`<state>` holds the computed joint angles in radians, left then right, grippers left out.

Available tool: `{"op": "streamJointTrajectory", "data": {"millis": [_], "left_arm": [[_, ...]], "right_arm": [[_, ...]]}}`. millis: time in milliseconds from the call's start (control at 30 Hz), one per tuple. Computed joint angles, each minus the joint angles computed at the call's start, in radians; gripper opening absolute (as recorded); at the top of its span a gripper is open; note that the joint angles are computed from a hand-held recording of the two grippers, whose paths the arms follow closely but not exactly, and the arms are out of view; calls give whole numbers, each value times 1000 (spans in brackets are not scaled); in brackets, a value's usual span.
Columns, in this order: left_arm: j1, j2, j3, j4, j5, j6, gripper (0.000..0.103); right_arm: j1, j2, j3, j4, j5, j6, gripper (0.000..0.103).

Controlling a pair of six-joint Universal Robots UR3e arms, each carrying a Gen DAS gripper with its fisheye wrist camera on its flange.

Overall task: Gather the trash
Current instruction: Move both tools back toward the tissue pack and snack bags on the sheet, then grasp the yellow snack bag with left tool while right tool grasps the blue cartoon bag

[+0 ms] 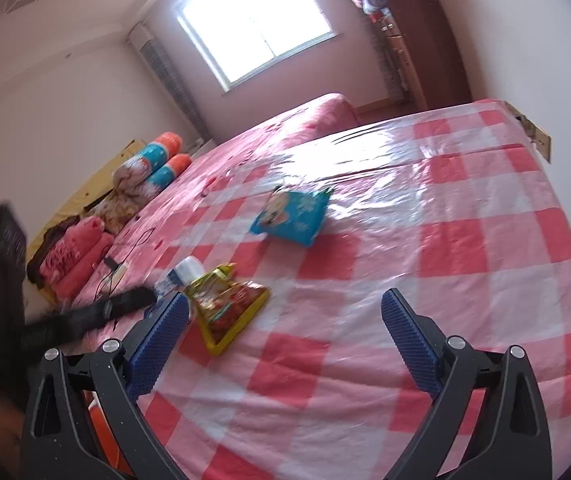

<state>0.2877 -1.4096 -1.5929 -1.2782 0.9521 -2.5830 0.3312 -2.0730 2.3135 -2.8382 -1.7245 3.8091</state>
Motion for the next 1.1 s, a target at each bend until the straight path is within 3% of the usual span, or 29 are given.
{"op": "streamJointTrajectory", "data": {"millis": [233, 367, 533, 767, 833, 1100], "left_arm": [[-238, -443, 410, 115, 135, -343, 86], [-309, -670, 688, 53, 222, -477, 86], [-340, -893, 1007, -59, 236, -598, 86], [-396, -1112, 1393, -262, 297, -571, 82], [-420, -1089, 1344, -227, 338, -536, 79], [-450, -930, 1064, -144, 309, -374, 71]], "right_arm": [[-106, -110, 55, 58, 63, -3, 96], [-148, -150, 71, 90, 98, -9, 96], [-160, -166, 73, 102, 104, -24, 96], [-210, -200, 84, 126, 158, -42, 96], [-239, -217, 91, 147, 186, -45, 96], [-315, -319, 119, 213, 198, -39, 96]]}}
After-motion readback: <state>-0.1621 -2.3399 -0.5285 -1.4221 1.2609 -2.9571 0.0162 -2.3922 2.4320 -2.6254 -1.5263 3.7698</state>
